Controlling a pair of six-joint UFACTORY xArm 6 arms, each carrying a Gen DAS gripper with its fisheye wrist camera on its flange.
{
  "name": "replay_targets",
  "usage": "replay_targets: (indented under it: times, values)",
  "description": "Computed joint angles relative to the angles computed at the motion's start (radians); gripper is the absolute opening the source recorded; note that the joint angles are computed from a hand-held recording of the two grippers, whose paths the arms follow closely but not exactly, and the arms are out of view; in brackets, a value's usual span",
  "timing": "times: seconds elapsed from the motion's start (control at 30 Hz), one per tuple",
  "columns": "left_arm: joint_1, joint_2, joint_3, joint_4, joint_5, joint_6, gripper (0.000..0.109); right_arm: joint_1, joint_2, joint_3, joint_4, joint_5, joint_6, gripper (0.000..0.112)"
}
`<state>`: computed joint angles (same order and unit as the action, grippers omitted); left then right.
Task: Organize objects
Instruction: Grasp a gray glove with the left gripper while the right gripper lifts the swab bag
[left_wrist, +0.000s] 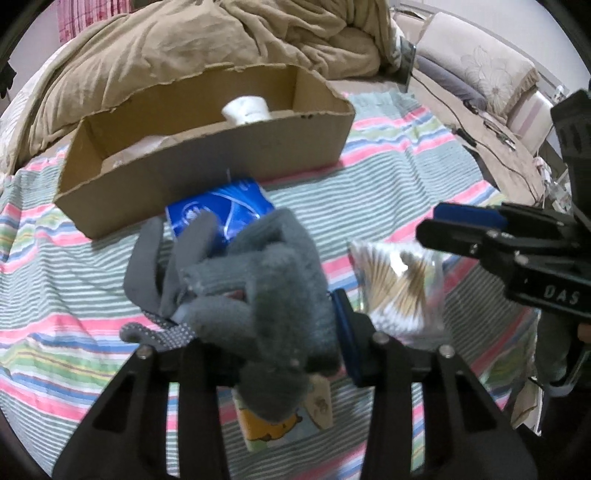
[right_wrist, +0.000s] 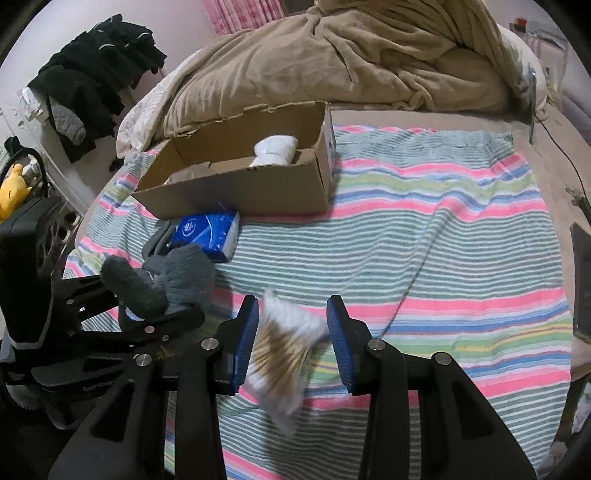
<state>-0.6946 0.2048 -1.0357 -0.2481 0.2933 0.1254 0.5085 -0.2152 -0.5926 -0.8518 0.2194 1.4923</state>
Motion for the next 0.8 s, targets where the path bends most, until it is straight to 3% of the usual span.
replay_targets:
  times: [0.13,0.23,0.37,0.43,0.53,0.6,0.7,0.8]
  values:
    - [0.005,-0.025,0.023,-0.056,-0.009,0.045,0.041,0.022,0.028,-0.005,0.147,0.011,-0.134,0.041]
    - [0.003,-0.029,0.028,-0.071,-0.014,0.053,0.041,0.029,0.050,-0.002,0.201,0.012,-0.140,0.043]
    - [0.005,-0.043,0.041,-0.102,-0.017,0.082,0.041,0.005,0.090,0.034,0.268,-0.109,-0.126,0.064]
    - [0.005,-0.051,0.050,-0.107,-0.022,0.086,0.041,0.009,0.113,0.039,0.338,-0.137,-0.161,0.066]
    - [0.007,-0.067,0.062,-0.117,-0.026,0.093,0.041,-0.001,0.128,0.032,0.252,-0.161,-0.083,0.067]
    - [0.011,-0.074,0.064,-0.125,-0.026,0.101,0.041,-0.005,0.130,0.025,0.203,-0.154,-0.041,0.052]
    - [0.016,-0.091,0.073,-0.129,-0.029,0.106,0.041,-0.013,0.113,0.023,0.115,-0.154,0.032,0.038]
    - [0.024,-0.112,0.079,-0.137,-0.033,0.121,0.041,0.015,0.078,0.001,0.056,-0.064,0.065,0.032]
